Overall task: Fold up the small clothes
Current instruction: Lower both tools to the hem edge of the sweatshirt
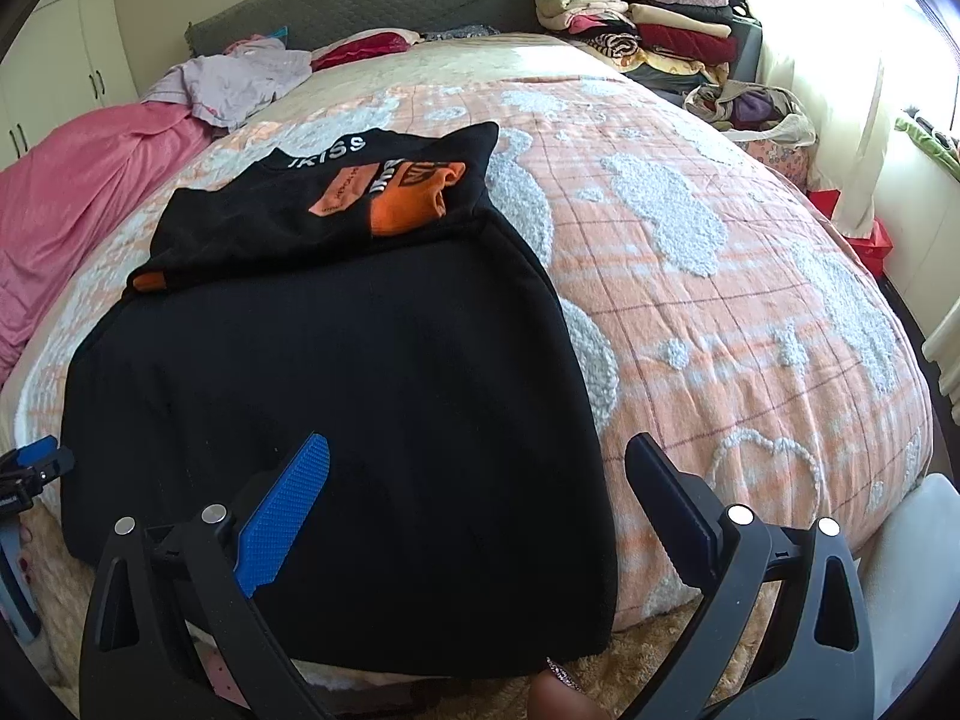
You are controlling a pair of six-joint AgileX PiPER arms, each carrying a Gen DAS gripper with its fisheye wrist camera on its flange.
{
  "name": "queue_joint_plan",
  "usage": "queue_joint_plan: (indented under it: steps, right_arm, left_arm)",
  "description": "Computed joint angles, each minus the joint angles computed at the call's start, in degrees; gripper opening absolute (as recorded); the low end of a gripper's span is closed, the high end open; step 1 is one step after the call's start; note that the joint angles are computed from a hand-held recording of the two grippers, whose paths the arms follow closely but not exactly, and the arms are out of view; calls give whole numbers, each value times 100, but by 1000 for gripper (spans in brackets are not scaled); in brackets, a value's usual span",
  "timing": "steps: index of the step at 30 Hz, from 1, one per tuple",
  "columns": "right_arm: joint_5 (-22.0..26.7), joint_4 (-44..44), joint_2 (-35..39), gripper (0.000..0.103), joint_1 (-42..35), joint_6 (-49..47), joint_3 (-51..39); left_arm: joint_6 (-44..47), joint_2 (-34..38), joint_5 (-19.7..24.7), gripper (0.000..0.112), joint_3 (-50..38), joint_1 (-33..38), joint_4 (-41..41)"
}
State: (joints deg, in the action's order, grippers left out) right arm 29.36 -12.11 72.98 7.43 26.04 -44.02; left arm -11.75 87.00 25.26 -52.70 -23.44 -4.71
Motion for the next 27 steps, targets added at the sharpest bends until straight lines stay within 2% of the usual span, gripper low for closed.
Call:
queue_joint_plan:
  steps: [7, 11, 16, 27]
  right_arm:
    - [-29, 214, -60, 99, -68, -237, 211]
    - [-15, 337, -132, 99, -132, -399, 310]
    - [-21, 608, -253, 99, -294, -706, 456]
    - [11, 1153, -425, 99, -556, -1389, 795]
  left_arm:
    - [783, -333, -53, 93, 378, 72, -870]
    - [1292, -464, -36, 77, 543, 64, -1481]
    - [676, -518, -72, 66, 634, -182, -859]
    - [-284, -474, -127, 64, 725, -470, 79]
